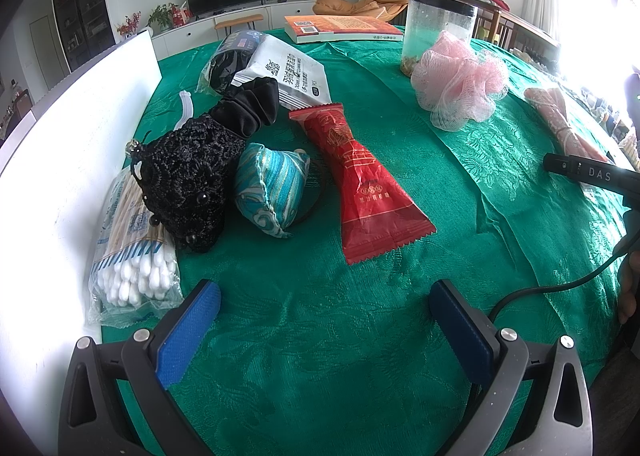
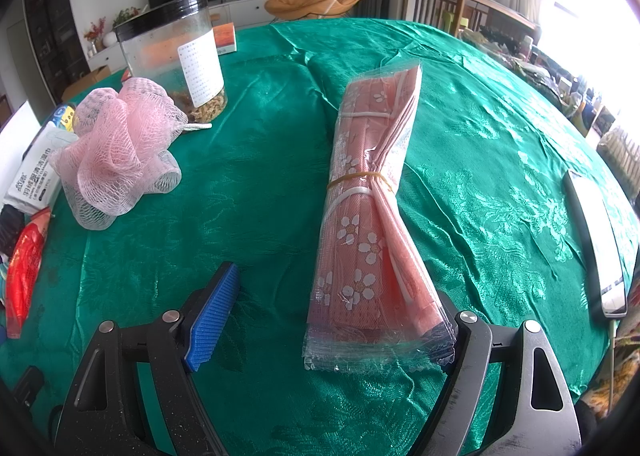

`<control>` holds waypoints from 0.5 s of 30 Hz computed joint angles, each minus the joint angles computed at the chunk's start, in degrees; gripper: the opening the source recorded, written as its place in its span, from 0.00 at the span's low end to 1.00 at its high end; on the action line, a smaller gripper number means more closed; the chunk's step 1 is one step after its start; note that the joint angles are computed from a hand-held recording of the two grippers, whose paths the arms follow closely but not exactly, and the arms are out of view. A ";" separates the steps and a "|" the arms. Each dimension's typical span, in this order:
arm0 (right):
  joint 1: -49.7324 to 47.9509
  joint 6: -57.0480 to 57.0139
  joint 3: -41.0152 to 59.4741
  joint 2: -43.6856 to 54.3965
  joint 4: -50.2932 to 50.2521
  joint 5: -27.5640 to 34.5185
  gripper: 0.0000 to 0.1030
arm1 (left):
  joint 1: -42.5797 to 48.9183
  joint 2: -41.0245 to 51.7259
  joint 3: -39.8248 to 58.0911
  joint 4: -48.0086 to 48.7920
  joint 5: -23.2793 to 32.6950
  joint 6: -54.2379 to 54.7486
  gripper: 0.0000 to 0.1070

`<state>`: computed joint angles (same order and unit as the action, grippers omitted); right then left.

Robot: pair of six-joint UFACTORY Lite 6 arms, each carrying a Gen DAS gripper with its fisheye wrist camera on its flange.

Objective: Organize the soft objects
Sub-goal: 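Release the pink bundle on the table and hold the right gripper still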

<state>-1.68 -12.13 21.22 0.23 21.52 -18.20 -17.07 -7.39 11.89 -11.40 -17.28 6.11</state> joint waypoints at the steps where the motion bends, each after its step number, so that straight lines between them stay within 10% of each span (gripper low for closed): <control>1: 0.06 -0.10 -0.01 -0.04 0.15 0.02 0.81 | 0.00 0.00 0.00 0.00 0.00 0.00 0.96; 15: 0.12 -0.18 -0.06 -0.06 0.25 -0.02 0.81 | -0.05 -0.09 0.02 -0.44 0.15 0.30 0.96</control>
